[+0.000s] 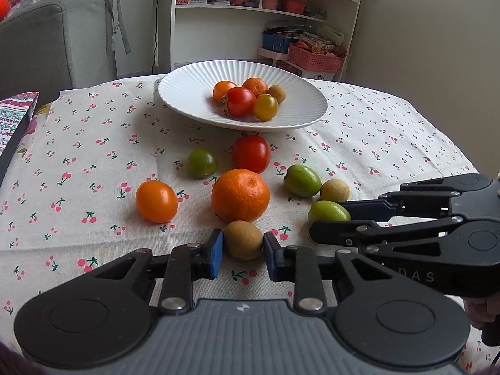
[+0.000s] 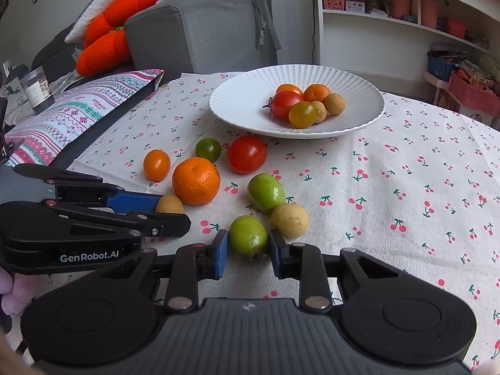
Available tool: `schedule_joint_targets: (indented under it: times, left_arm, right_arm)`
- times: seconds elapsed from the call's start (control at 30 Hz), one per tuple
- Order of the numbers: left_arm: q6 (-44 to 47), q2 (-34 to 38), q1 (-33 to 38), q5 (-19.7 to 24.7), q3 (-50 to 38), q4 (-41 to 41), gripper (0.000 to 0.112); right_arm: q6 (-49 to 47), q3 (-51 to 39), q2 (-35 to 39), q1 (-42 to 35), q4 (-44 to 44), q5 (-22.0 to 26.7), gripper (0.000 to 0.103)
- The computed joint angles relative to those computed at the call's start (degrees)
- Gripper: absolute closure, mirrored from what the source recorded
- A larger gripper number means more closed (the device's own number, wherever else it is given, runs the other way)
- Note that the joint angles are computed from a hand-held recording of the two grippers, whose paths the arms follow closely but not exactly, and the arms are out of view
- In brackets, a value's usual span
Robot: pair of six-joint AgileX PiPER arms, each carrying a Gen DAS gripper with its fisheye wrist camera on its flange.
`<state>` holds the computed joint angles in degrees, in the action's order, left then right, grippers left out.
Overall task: Organize fruits
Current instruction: 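Grasp a brown kiwi-like fruit with the left tool while the right tool grasps a green lime, then carry the brown fruit with the left tool while the right tool carries the lime to the plate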
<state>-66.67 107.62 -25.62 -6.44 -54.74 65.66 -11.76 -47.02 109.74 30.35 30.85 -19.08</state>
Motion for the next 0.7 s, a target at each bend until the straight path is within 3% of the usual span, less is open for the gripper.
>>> schedule_joint_targets:
  times: [0.2, 0.53, 0.7]
  left_arm:
    - [-8.76, -0.67, 0.63, -1.06, 0.13, 8.84, 0.097]
    - [-11.44, -3.15, 1.89, -3.06, 1.24, 11.61, 0.097]
    - [-17.29, -4.35, 2.48, -4.08, 1.13, 16.85, 0.097]
  right_arm:
    - [1.7, 0.6, -0.9, -0.37, -1.94, 0.42, 0.078]
    - [5.59, 1.82, -3.45, -0.7, -5.22, 0.15, 0.078]
    - [6.57, 2.32, -4.74, -0.76, -5.91, 0.06, 0.078]
